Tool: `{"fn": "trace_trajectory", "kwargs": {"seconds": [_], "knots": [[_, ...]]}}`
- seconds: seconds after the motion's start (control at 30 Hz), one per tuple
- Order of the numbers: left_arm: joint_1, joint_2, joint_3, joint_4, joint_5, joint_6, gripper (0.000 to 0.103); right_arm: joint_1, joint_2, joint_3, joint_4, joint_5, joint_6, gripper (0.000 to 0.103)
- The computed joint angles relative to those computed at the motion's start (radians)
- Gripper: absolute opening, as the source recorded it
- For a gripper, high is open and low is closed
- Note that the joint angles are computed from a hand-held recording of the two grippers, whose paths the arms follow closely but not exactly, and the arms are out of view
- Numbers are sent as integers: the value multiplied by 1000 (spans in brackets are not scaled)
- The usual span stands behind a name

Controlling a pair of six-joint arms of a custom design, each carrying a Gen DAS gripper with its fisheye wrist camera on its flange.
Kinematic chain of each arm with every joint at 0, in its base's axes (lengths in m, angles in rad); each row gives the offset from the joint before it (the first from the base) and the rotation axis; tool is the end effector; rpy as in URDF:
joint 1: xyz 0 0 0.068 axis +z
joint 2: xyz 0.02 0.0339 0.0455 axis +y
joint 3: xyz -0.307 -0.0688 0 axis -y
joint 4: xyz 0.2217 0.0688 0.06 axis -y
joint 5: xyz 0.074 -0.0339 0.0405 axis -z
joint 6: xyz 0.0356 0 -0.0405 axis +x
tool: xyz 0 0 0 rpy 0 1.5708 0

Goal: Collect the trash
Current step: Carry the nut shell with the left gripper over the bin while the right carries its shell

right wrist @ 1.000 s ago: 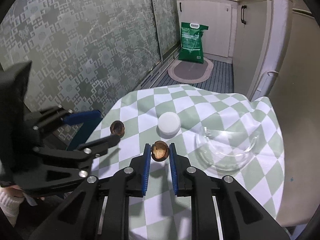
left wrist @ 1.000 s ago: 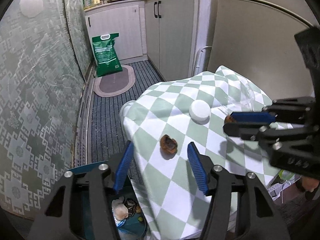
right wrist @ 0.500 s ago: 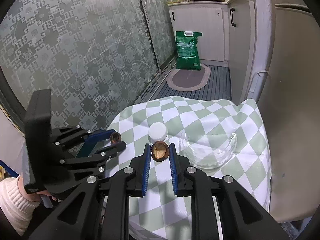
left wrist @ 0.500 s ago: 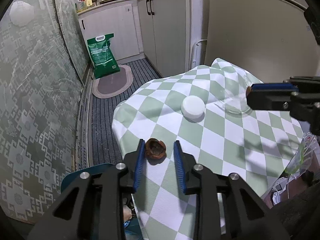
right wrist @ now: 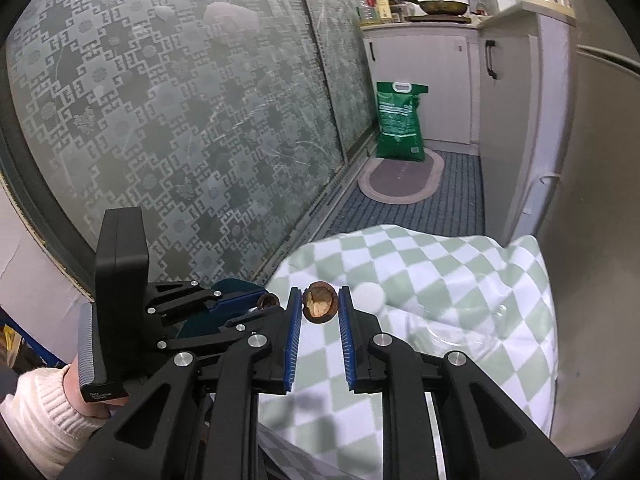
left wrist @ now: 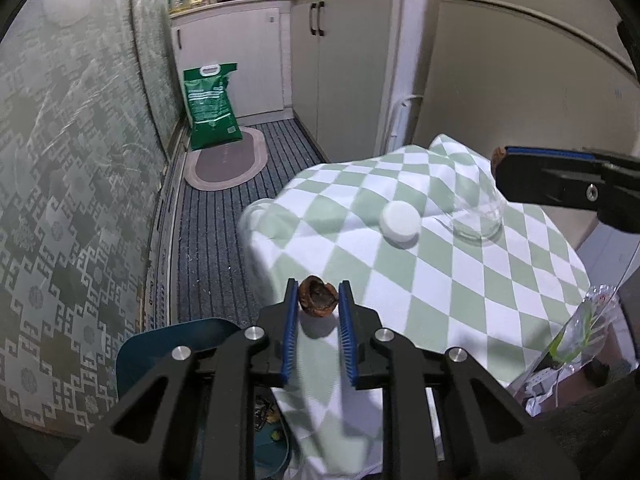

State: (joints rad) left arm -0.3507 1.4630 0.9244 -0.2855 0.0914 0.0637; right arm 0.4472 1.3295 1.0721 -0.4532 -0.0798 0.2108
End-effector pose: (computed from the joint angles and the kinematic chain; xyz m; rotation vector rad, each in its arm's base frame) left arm 0.2641 -0.1001 0.2762 0.5367 2.3438 -0.2435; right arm 0.2326 0.1147 0.3418 -0.3153 2.2952 0.4308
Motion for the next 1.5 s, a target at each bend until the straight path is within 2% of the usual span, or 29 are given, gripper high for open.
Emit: {"fn": "trace_trajectory", "kwargs": {"seconds": [0.3,0.63,1.0,1.5], "knots": [[189,-25,1,-41,125,-14,21,120,91,82,16,41,36,18],[389,20,6,-92,205,25,21,214,218,177,18,56,53,18],[517,124,27,-162,203,90,21,255,373,277,-21,45,61,18],[562,288,28,-155,147,147,21,295,579,433,-151,53,81,18]]}}
